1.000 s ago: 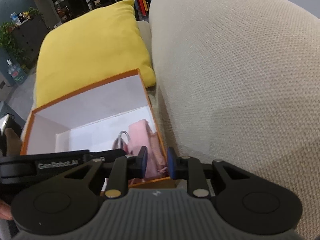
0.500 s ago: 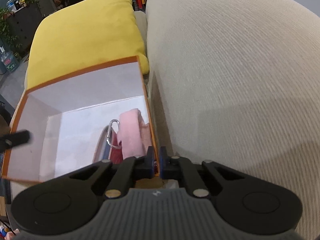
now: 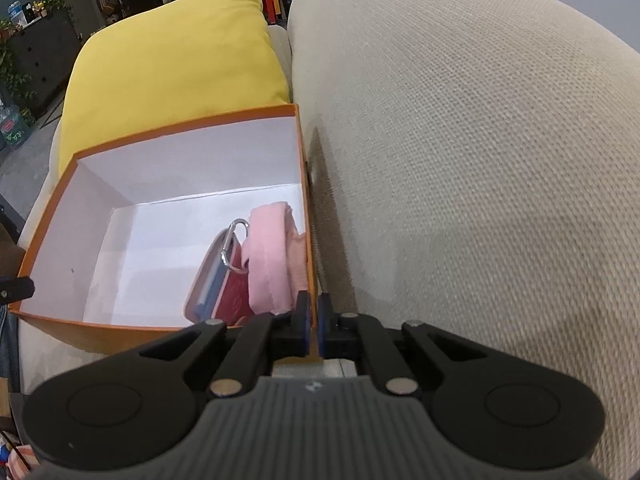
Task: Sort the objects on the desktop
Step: 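Open both grippers to release the wallet and pouch in the box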
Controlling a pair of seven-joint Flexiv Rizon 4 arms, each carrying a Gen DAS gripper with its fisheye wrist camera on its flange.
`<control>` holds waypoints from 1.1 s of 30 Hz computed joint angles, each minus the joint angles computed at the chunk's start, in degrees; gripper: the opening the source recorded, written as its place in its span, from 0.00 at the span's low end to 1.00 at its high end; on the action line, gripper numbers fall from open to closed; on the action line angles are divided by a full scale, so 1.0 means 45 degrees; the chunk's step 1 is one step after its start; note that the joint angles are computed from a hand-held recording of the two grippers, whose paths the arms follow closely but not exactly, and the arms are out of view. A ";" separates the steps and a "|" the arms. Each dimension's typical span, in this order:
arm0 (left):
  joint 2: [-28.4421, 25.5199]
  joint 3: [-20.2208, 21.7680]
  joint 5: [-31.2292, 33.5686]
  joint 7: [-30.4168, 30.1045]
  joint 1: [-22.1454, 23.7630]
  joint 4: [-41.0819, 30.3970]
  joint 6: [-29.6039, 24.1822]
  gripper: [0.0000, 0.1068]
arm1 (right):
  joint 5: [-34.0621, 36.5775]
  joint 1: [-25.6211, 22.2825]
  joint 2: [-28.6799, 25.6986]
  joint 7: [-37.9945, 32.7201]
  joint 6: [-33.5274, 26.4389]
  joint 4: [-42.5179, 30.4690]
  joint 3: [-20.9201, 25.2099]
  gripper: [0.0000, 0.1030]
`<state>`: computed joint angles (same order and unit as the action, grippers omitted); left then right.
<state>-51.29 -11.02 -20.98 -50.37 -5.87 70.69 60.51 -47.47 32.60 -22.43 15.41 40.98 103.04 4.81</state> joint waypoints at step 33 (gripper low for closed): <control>-0.0593 0.0425 0.0363 -0.0985 0.0010 -0.1039 -0.1089 0.06 | -0.0075 -0.0882 0.0156 -0.0236 0.1434 0.0546 -0.0056 0.17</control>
